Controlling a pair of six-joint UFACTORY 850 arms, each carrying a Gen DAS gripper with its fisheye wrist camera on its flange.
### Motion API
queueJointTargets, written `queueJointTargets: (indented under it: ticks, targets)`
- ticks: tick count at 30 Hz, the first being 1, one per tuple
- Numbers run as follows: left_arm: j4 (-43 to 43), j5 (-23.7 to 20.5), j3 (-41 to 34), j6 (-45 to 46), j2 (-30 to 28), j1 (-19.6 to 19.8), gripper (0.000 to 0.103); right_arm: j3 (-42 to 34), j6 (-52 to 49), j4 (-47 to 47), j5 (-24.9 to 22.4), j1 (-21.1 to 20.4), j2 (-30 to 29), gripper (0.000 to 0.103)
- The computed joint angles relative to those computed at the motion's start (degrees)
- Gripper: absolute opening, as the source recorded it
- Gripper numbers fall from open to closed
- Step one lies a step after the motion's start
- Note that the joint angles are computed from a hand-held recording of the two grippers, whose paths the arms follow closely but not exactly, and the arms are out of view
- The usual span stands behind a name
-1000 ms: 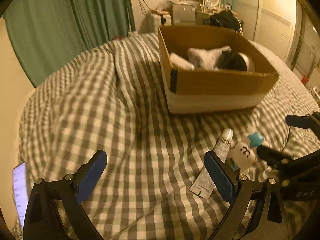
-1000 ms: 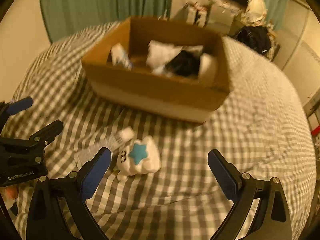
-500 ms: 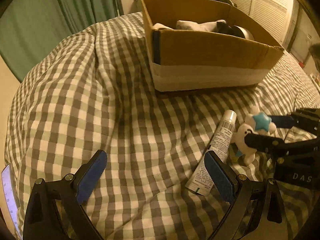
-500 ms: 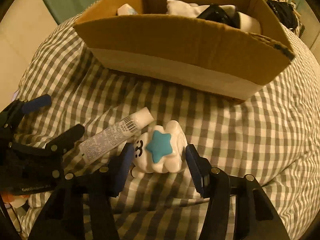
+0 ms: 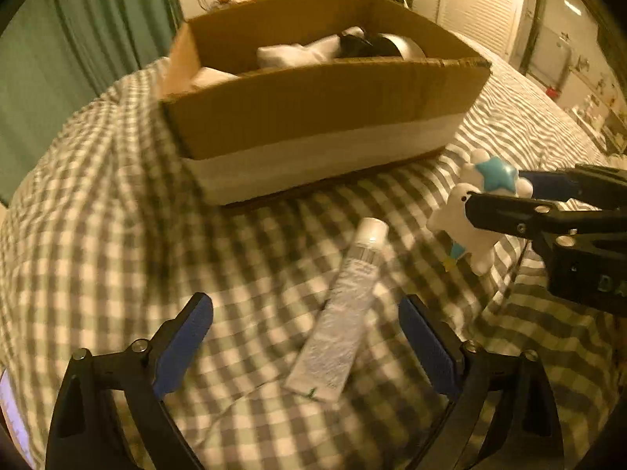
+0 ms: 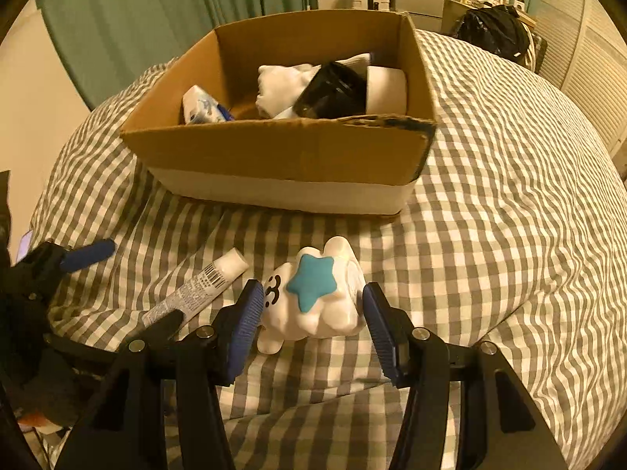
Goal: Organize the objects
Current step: 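Grasp the white tube with the left tool, then grasp the white blue-star toy with the right tool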
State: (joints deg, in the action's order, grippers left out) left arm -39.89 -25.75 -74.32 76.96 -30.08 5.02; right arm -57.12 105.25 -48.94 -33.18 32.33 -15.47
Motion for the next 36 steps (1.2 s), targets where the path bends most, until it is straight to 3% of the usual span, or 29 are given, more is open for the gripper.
queueJointTargets:
  ticks: [1,3,5,8,9,20,21,22,24,30,36]
  targets:
    - [2.14,-0.25,-0.48,-2.07,-0.59,-0.62,0.085,0.37,0.35,-0.15,-0.05,-0.01,0.4,0.052]
    - [4.47,-2.44,-1.73,-4.18,-1.9,-1.24,0.06,0.53,0.27,0.14,0.02,-0.6,0.92,0.052]
    - [6.86,-4.76,-2.97,-5.87,-3.23,-1.76,0.042,0.94,1.04,0.13,0.84,-0.7,1.08,0.051]
    - [8.71,-3.46,-2.58,-6.96,-3.43,-2.35,0.034,1.15,0.85,0.03,2.17,-1.22,0.49,0.043]
    - [8.2,-3.47,-2.59,-6.77,-3.37,-2.24,0.032,0.55,-0.22,0.37,2.61,-1.84,-0.08,0.033]
    - [0.27,-0.9,-0.31,-4.52,0.42,0.28,0.026,-1.21,-3.86,4.44,5.2,-2.98,-2.64,0.031]
    - [-0.18,-1.17,-0.54,-5.01,0.5,0.7,0.026,-1.31,-4.08,4.81,5.15,-2.77,-2.8,0.035]
    - [-0.29,-1.71,-0.97,-5.81,0.49,1.2,0.026,-1.63,-5.96,6.21,5.87,-2.96,-3.13,0.046]
    - [0.21,-1.81,-0.73,-7.33,0.93,1.59,0.026,-2.74,-11.16,10.24,6.33,-3.37,-4.32,0.06]
    - [1.04,-2.6,-1.58,-8.4,0.94,2.6,0.026,-9.76,-26.72,21.19,-0.29,-3.89,-10.42,0.061]
    - [-4.08,-2.4,0.97,-1.97,3.27,4.02,0.026,-10.32,-22.83,17.24,-2.85,-2.65,-10.36,0.06]
